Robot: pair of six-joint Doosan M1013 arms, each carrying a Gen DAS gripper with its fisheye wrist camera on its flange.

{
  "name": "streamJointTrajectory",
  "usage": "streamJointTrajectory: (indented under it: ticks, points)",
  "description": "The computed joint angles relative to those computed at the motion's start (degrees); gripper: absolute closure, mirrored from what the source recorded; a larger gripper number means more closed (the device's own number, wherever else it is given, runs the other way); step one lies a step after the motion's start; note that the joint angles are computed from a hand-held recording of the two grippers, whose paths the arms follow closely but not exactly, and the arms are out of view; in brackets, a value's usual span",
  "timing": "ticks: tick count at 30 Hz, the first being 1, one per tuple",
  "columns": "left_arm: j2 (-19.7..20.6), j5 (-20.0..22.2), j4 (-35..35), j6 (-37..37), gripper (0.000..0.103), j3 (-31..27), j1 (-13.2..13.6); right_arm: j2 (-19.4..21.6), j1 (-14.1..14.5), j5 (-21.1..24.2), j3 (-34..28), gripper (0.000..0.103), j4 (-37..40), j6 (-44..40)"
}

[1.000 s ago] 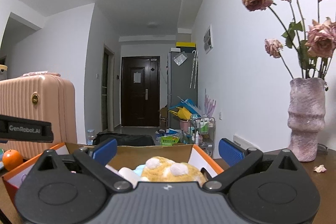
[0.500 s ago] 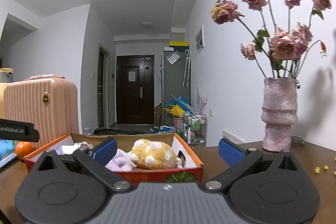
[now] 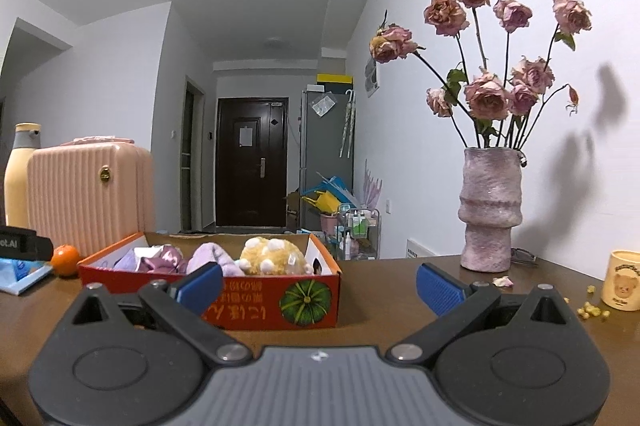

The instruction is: Organize soft objects

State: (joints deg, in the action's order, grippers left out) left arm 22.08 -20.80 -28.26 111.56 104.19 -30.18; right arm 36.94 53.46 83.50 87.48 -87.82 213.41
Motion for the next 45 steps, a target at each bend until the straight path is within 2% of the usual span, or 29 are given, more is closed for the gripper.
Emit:
streamJointTrajectory:
  ticks: [13, 19, 25, 35, 45]
  points:
    - [-7.5, -4.7, 16.5, -12.5, 0.0, 10.5, 0.4, -1.1, 5.3, 4.0, 1.2, 0.0, 0.4, 2.0]
    - [-9.6, -7.1, 21.2, -14.5, 0.0, 13.2, 0.3, -1.9, 6.2, 4.7, 1.8, 0.0, 0.6, 4.1]
    - [-10.7, -8.7, 24.9, -15.2, 0.0, 14.9, 0.0, -2.7, 6.7, 3.4, 2.4, 0.0, 1.1, 4.8]
    - [-11.3, -7.9, 23.0, -11.3, 0.0, 15.6, -0.8, -2.5, 7.5, 3.1, 2.0, 0.0, 1.3, 3.6]
    - [-11.3, -7.6, 23.9, -11.5, 0.0, 15.7, -0.9, -2.7, 7.7, 3.3, 2.2, 0.0, 1.3, 4.0]
